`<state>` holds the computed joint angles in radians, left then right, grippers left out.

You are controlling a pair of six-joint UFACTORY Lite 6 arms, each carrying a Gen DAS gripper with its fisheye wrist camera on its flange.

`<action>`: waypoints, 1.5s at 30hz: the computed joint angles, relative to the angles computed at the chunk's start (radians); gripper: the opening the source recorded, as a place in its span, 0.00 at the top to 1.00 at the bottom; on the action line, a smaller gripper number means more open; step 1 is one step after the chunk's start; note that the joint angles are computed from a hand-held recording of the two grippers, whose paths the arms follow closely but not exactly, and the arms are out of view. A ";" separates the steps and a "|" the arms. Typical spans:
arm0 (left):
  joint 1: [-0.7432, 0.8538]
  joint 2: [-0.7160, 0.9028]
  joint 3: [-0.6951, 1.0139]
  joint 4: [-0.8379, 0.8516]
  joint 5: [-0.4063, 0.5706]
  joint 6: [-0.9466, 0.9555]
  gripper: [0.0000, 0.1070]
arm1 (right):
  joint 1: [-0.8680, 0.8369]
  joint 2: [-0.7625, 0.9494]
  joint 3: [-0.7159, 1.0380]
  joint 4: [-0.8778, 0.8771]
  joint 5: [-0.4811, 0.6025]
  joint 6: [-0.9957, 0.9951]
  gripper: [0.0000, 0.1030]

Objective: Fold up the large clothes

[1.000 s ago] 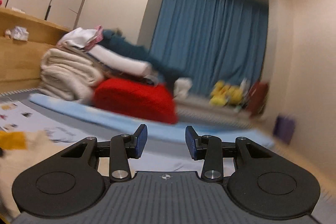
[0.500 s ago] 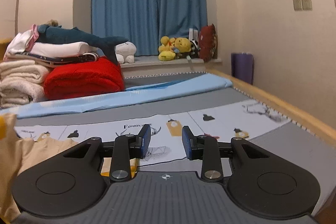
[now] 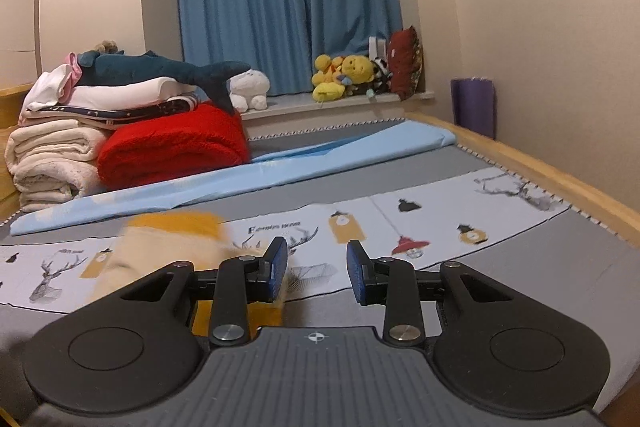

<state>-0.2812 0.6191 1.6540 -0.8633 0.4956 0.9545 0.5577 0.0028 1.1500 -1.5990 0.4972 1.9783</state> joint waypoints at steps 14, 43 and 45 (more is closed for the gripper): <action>0.402 -0.103 0.004 -0.093 0.092 -0.120 0.54 | -0.036 0.439 0.390 1.211 0.048 -1.040 0.50; 0.349 0.088 0.261 0.576 0.368 -0.481 0.52 | -0.046 0.563 0.490 1.229 0.159 -1.198 1.00; 0.380 0.147 0.425 0.517 0.455 -0.451 0.50 | -0.043 0.520 0.457 1.151 0.143 -1.105 0.97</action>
